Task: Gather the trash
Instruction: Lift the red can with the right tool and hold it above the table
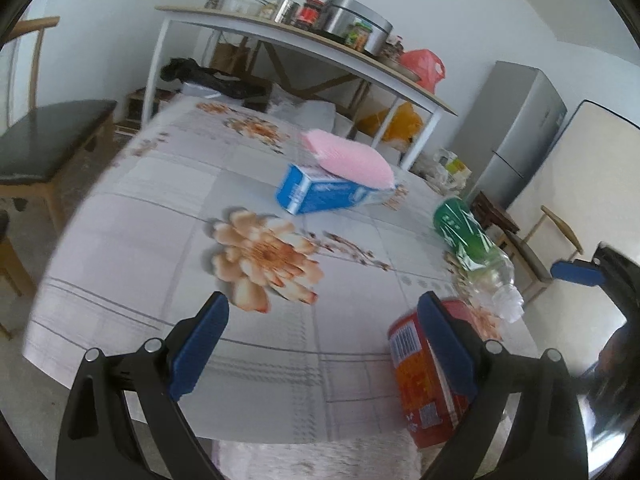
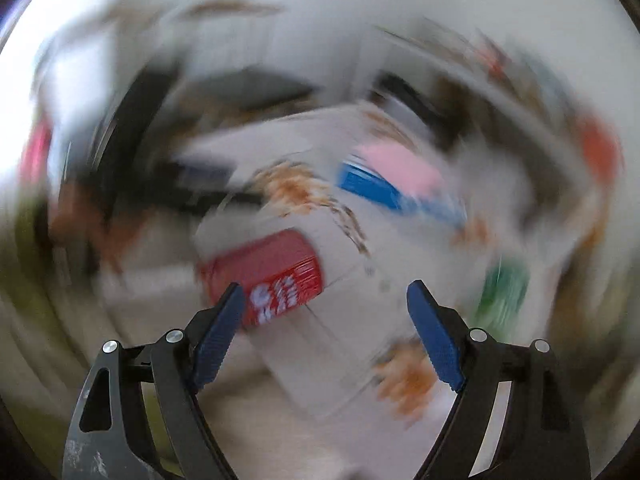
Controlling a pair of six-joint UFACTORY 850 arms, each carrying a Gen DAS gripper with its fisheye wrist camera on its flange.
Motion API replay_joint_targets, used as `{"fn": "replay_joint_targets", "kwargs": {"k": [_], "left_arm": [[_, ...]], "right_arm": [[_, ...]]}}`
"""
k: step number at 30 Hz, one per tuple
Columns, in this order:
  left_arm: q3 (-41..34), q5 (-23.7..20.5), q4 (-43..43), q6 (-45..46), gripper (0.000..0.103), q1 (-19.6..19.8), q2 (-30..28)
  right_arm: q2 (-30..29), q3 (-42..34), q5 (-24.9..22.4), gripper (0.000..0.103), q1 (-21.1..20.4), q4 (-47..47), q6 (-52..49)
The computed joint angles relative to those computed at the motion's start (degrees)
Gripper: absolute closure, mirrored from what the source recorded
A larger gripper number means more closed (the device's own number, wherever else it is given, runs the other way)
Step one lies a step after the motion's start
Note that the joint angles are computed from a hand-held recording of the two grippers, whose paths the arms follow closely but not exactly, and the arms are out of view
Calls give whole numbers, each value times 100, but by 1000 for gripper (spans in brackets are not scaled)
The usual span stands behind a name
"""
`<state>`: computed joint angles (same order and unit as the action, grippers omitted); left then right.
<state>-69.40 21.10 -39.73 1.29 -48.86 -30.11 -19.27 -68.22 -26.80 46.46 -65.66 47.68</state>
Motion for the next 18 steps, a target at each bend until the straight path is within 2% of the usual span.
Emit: {"fn": "replay_joint_targets", "kwargs": {"k": [3,5,9,12,15,17,18], "left_arm": [[35,29,-728,687,10,6,63],[91,88,-1038,922,10,-3,98],[182,91,-1375,1022,10,8,117],[241,52,-1495,960,10,35,112],[309,-32,-1388,719,12,67,121],[385,-34,-1273,599,12,60,166],[422,-48,-1185,504,13,59,193]], "right_arm": [[-200,79,74,24,134,-923,-1470],[-309,129,129,24,163,-1667,-1858],[-593,160,281,24,146,-3361,-2020],[-787,83,469,23,130,-3905,-2204],[-960,-118,735,24,86,-3690,-2407],[-1057,-333,808,25,60,-2910,-2710],[-1093,-407,810,31,41,-2617,-2731]]}}
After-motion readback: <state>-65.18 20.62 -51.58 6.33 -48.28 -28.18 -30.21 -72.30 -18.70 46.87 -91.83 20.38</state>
